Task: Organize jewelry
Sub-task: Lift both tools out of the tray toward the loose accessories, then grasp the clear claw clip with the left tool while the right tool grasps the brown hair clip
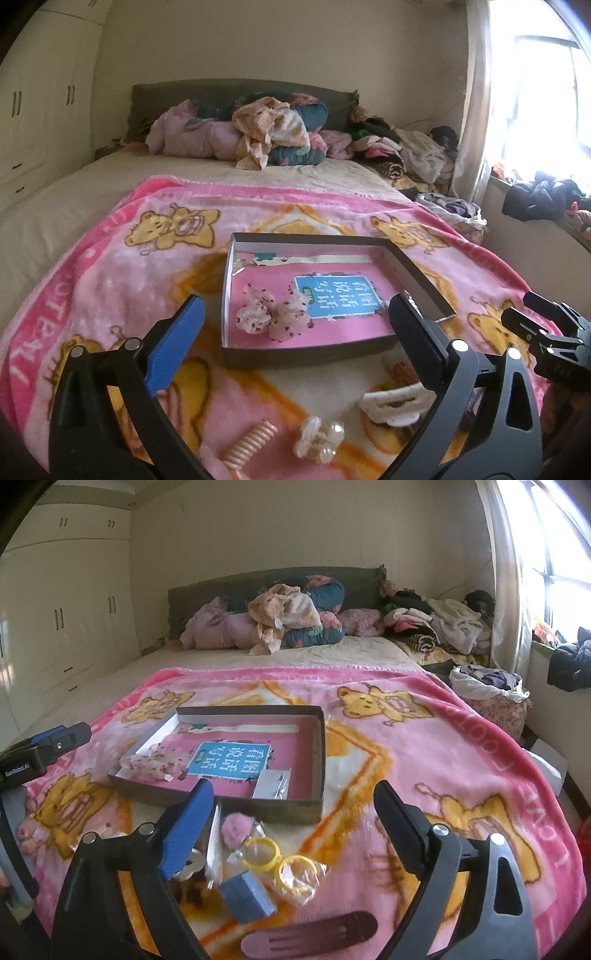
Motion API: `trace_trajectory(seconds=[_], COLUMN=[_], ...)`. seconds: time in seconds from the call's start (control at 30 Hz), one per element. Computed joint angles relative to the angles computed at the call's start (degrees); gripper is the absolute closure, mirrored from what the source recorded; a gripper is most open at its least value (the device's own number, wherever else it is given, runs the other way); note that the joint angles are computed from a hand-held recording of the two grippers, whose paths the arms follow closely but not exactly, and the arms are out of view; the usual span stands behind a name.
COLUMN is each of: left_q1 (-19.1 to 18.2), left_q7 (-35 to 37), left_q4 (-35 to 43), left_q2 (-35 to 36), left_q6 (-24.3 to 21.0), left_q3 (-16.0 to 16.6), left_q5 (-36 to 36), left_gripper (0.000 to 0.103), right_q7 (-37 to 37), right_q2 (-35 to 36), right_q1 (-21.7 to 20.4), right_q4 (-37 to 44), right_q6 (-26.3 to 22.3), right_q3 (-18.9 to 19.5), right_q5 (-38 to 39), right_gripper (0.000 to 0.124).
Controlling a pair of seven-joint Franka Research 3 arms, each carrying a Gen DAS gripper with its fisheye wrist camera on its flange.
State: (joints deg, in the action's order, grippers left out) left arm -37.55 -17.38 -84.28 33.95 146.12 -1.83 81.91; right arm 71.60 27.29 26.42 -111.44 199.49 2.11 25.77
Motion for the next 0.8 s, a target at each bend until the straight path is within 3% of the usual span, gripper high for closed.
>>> trace_trajectory(seconds=[0.47,0.8], left_q1=[-0.5,-1.1], left_q7=[-3.0,-1.9], left_q4=[-4.1,-4.4], left_q2=[-1.7,0.1], left_q6=[1.3,3.2], left_q3=[-1.8,-2.2], left_q5=[3.3,2.2], left_gripper=[0.012,0.012], right_q7=[-0.5,-3.9], right_q2=[-4.6,-5.2], right_q1=[0.1,2.7], right_q4=[-9.5,-12.5], right_q6=[4.0,4.6], right_q3=[1.0,-0.9], right_q5=[2.9,8.8], right_gripper=[0.038,0.038])
